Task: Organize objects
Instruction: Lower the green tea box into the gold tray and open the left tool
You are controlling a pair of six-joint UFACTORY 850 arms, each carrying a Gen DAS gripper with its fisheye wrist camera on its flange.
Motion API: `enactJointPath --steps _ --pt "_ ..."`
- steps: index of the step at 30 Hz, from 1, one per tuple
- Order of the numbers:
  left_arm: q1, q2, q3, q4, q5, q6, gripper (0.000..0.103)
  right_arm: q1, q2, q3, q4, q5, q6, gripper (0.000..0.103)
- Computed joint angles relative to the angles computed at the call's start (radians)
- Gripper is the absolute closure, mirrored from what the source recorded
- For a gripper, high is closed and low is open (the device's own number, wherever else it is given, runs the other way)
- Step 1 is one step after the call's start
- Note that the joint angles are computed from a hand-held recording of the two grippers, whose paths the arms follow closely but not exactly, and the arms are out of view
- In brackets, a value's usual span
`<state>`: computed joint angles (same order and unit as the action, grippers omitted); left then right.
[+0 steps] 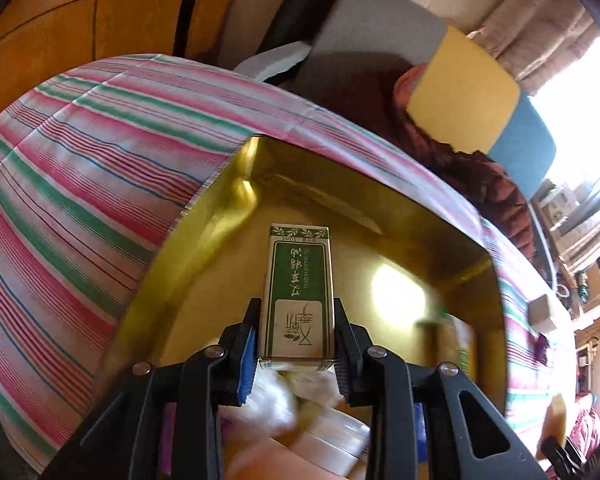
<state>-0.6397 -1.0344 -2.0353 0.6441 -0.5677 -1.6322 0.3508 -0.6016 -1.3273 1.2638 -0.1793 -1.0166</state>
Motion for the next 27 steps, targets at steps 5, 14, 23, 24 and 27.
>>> enactJointPath --steps 5,14,23,24,27 --pt "0.01 -0.018 -0.022 -0.004 -0.072 0.005 0.071 0.007 -0.001 -0.002 -0.057 -0.006 0.052 0.047" --pt "-0.039 0.064 0.108 0.241 -0.053 -0.259 0.039 0.02 -0.016 -0.022 -0.095 -0.014 0.08 0.047" --pt "-0.13 0.179 0.326 0.648 -0.043 -0.811 0.039 0.039 -0.052 -0.084 -0.175 -0.036 0.131 0.046" --pt "-0.139 0.181 0.335 0.672 -0.046 -0.838 0.039 0.044 -0.06 -0.099 -0.205 -0.038 0.152 0.046" --pt "-0.165 0.182 0.346 0.722 -0.07 -0.884 0.039 0.062 -0.091 -0.157 -0.294 -0.049 0.215 0.046"
